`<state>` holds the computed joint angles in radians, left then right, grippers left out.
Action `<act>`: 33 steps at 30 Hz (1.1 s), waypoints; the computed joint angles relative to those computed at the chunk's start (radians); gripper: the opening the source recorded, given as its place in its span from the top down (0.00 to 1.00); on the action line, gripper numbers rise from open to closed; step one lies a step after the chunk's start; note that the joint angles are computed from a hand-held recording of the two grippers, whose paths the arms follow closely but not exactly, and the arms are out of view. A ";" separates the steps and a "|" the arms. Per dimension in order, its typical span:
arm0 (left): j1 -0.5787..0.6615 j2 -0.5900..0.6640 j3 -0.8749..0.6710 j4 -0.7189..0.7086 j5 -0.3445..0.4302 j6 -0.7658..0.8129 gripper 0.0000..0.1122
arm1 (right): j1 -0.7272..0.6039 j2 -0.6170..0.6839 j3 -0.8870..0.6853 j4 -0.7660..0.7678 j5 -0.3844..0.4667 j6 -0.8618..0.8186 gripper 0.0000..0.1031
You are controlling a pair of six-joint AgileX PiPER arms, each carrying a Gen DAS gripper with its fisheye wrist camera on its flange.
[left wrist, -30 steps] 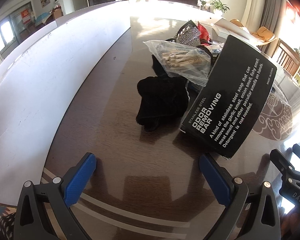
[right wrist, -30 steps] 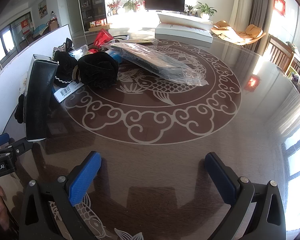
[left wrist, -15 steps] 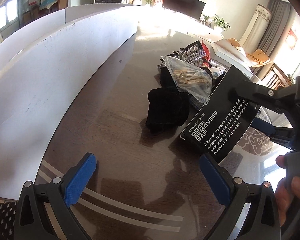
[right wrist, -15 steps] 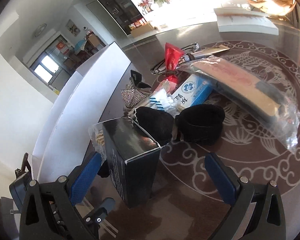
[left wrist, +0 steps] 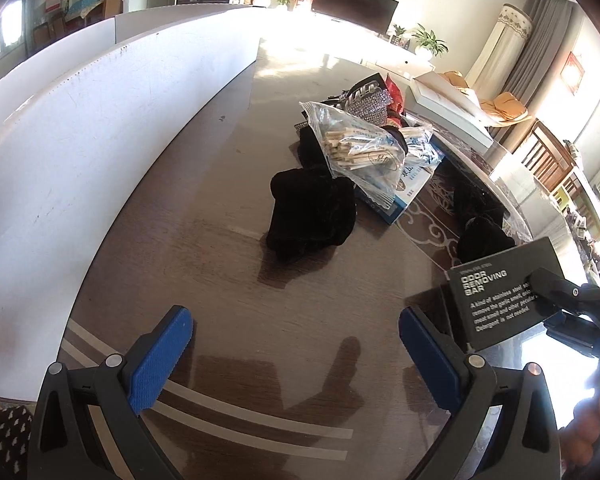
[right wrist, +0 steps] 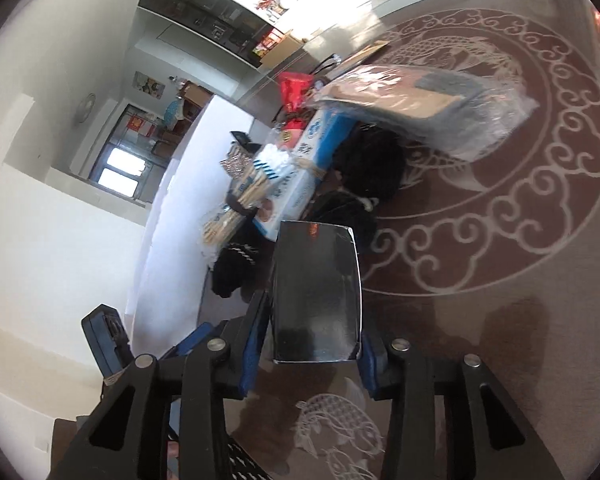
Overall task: Organize objects
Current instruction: 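Move the right gripper to the black soap box and close on it, then lift the black soap box with the right gripper off the table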
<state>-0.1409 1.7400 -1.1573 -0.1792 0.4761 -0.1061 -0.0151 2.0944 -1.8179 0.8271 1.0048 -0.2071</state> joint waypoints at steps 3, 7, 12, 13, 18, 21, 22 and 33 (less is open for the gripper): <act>-0.016 0.004 -0.009 0.029 0.007 -0.026 0.08 | -0.029 -0.071 0.044 -0.169 -0.059 0.073 0.32; -0.019 0.004 -0.010 0.039 0.008 -0.041 0.08 | -0.062 -0.156 0.127 -0.229 -0.106 0.086 0.15; -0.019 -0.010 0.010 0.048 0.009 -0.040 0.08 | -0.060 -0.215 0.195 -0.250 -0.130 0.017 0.15; -0.024 -0.006 0.006 0.059 0.008 -0.048 0.08 | -0.059 -0.210 0.192 -0.248 -0.132 0.000 0.14; -0.028 -0.008 0.004 0.076 0.009 -0.064 0.08 | -0.010 -0.126 0.083 -0.301 -0.099 0.037 0.14; -0.021 -0.007 0.003 0.055 0.009 -0.053 0.08 | 0.020 -0.104 0.059 -0.315 -0.076 0.024 0.14; -0.018 -0.005 0.001 0.045 0.012 -0.047 0.08 | 0.024 -0.098 0.057 -0.296 -0.057 0.007 0.13; -0.016 0.000 0.000 0.029 0.008 -0.036 0.08 | 0.085 -0.156 0.076 -0.337 0.058 -0.105 0.12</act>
